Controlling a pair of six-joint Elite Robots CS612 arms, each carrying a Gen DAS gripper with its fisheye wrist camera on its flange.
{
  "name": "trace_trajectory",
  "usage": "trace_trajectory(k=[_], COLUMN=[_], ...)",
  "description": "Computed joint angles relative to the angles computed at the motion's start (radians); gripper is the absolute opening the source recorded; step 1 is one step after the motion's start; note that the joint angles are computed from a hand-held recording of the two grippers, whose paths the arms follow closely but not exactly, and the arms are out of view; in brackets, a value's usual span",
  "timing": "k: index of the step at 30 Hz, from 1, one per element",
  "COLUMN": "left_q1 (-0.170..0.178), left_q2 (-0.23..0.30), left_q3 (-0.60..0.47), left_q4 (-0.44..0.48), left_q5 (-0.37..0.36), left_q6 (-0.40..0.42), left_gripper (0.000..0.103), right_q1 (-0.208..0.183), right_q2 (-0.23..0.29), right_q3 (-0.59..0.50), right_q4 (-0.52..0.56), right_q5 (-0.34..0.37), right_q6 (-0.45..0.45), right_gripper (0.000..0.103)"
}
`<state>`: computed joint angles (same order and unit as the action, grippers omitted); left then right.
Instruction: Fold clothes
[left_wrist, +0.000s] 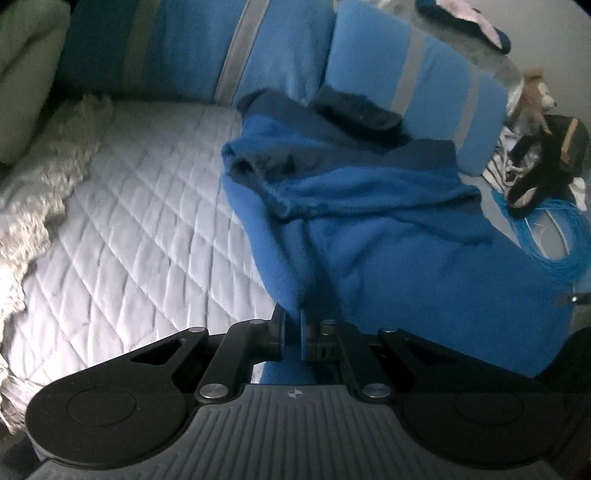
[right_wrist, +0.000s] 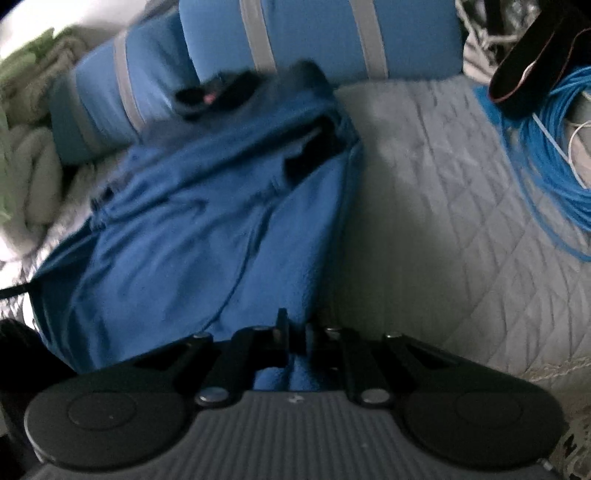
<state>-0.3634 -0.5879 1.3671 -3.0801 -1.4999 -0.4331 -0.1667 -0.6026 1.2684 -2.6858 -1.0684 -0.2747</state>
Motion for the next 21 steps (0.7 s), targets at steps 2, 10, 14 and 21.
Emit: trace_trajectory(k=[2,10,14,21], left_q1=[-0.007,-0.037,-0.042,-0.005], left_q2=[-0.012,-0.081,-0.132,-0.082], left_q3=[0.018,0.109,0.174,0.096], left_q4=[-0.028,-0.147,-0.186,-0.154], left_q5=[0.023,0.066,0.055,0.007], left_q6=[0.022,0.094,0.094,0.014], left_gripper=[0.006,0.006,0.006,0.006], right_q1=[-0.005,-0.033,-0.052,-0.056], right_q2=[-0.009,-0.075,-0.127,-0.110], right_q3=[0.018,0.125,0.193,0.151], right_q4=[-0.045,-0.191,-0.218,-0.224], right_q5=[0.018,0.092,0.138,0.176], right_q6=[0.017,0.081,0.089,0.137], right_gripper=[0.006,0.006,0.006,0.006])
